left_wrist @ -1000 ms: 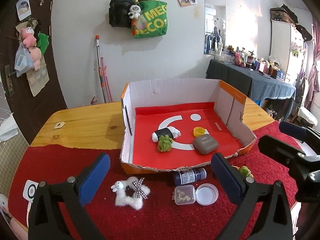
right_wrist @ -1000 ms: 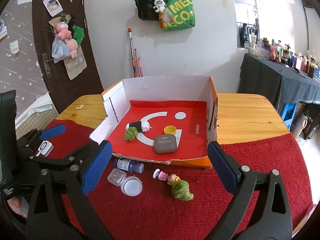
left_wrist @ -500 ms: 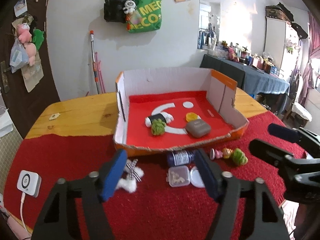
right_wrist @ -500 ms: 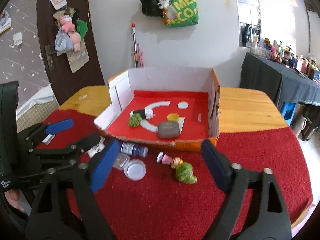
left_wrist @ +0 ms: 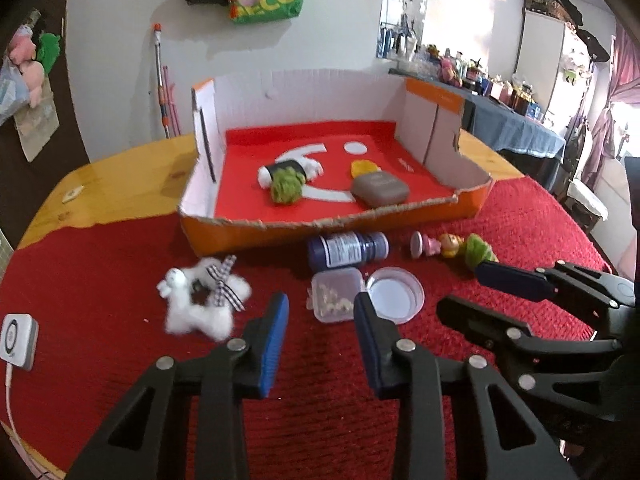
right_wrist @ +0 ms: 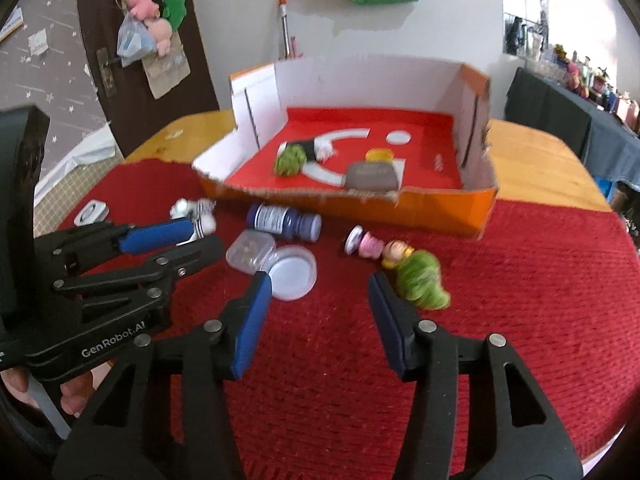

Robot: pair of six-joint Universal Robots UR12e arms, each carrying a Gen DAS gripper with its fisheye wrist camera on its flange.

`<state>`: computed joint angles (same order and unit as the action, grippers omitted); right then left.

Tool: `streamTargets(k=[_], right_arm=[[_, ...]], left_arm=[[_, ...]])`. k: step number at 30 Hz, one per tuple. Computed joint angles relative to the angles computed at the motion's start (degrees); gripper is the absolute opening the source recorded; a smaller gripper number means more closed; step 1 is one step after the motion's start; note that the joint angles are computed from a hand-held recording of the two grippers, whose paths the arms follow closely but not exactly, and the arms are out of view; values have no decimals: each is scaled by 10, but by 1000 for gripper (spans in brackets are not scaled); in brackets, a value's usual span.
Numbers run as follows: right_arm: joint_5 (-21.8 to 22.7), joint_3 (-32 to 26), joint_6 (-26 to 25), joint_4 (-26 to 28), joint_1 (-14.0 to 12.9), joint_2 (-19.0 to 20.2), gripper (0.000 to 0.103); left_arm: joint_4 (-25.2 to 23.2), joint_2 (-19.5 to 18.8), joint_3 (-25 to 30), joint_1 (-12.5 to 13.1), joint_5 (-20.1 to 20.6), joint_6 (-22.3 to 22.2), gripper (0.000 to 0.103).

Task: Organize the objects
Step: 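Grasp the green knit ball with the right tool while the left tool moves to the clear pill box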

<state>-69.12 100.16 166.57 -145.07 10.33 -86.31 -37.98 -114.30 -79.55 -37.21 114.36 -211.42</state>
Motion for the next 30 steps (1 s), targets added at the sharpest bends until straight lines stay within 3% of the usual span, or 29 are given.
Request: streamTargets(k=[5, 16, 25, 30], right_arm=[[-36, -2, 15, -12, -3, 7, 46], [-70, -13, 52, -20, -25, 20, 45], [-55, -21, 61, -5, -32, 31, 44], [-41, -25, 56, 3, -32, 34, 31]], left_arm=[[-2, -3, 1, 4, -14, 1, 36], [-4, -11, 8, 10, -40, 1, 36], [-4, -11, 8, 12, -45, -2, 36], [3, -10, 7, 15, -63, -5, 36]])
